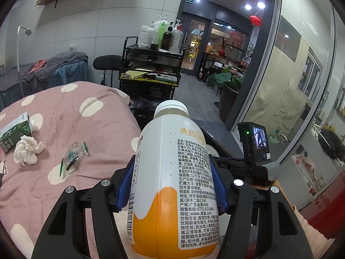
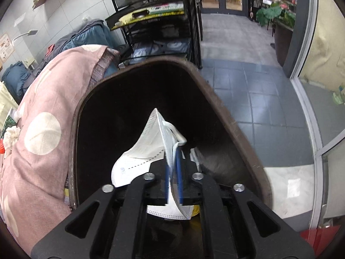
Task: Collect trash
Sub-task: 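Carry the white face mask over the bin and open the right tool, then move the white bottle over the bin and open the left tool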
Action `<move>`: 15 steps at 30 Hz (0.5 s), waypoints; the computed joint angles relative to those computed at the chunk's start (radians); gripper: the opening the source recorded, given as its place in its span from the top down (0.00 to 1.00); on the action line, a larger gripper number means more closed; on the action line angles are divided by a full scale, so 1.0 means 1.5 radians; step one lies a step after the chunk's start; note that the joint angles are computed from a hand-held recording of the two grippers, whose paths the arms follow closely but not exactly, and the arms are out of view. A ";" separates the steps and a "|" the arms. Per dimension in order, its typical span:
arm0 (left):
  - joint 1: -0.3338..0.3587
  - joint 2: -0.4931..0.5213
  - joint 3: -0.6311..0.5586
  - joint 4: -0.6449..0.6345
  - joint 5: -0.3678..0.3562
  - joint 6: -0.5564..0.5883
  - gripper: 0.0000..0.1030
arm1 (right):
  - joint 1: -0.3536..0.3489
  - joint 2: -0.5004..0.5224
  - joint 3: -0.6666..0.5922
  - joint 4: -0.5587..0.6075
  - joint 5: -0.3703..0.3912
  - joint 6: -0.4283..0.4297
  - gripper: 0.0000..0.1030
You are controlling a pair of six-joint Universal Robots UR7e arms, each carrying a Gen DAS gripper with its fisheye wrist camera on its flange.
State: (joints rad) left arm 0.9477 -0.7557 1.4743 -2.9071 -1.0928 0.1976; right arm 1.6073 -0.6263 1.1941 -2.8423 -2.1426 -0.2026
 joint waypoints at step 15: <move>-0.004 0.027 -0.031 0.033 -0.019 0.004 0.41 | 0.017 -0.032 0.081 -0.106 -0.010 -0.027 0.23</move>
State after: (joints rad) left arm 0.9416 -0.7153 1.4285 -2.8572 -1.1217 0.2035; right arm 1.6327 -0.6749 1.3154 -3.0017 -2.1570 -0.2426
